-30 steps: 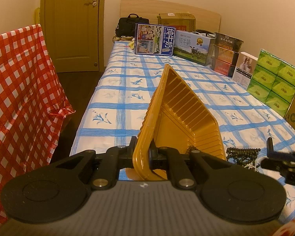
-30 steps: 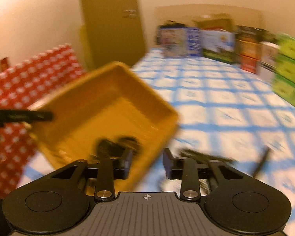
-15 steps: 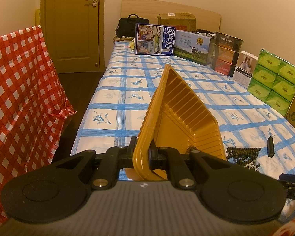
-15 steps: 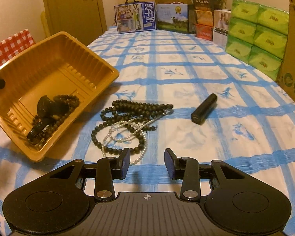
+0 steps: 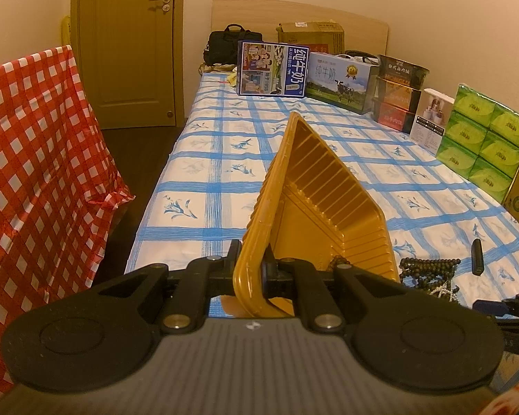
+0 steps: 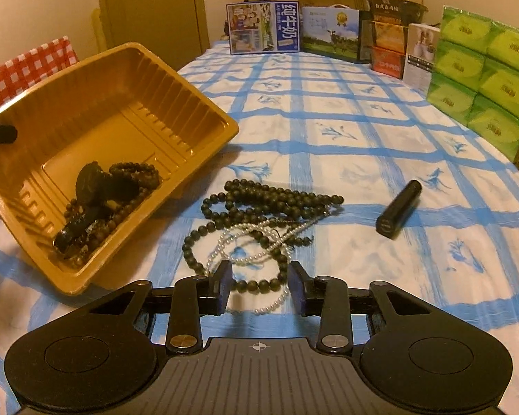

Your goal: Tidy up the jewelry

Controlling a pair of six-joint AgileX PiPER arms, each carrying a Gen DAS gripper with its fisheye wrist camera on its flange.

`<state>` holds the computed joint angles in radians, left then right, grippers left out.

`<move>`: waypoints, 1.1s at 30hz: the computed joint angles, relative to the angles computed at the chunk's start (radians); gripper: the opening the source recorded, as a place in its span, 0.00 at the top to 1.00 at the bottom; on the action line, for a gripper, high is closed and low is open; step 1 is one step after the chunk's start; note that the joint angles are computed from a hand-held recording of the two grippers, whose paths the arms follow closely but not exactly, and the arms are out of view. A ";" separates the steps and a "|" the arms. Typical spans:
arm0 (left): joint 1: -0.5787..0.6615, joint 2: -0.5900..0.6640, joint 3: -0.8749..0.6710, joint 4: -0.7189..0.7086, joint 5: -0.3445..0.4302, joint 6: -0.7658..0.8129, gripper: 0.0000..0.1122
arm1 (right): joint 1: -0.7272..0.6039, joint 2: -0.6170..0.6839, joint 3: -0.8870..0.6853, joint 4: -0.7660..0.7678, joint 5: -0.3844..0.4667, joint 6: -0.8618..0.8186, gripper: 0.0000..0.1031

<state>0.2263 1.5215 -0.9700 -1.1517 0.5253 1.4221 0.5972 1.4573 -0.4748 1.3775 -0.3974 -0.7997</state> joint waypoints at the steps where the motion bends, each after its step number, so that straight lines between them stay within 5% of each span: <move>1: -0.001 0.000 0.000 0.001 0.000 -0.001 0.92 | -0.008 0.011 -0.010 -0.006 0.007 -0.003 0.71; 8: 0.000 0.000 0.000 0.000 0.000 0.000 0.92 | -0.054 0.078 -0.063 0.054 0.032 -0.076 0.77; 14: 0.000 0.000 -0.001 0.000 0.000 -0.001 0.92 | -0.038 0.033 -0.037 -0.178 0.057 0.102 0.77; 25: -0.002 0.000 -0.001 0.004 -0.001 -0.007 0.92 | -0.009 0.210 -0.194 -0.183 0.113 -0.098 0.78; 33: 0.001 0.000 0.012 -0.016 -0.004 0.014 0.92 | -0.011 0.255 -0.205 -0.197 0.104 -0.121 0.94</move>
<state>0.2278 1.5216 -0.9575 -1.1680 0.5215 1.4356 0.5866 1.7128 -0.6802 1.1803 -0.2933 -0.9211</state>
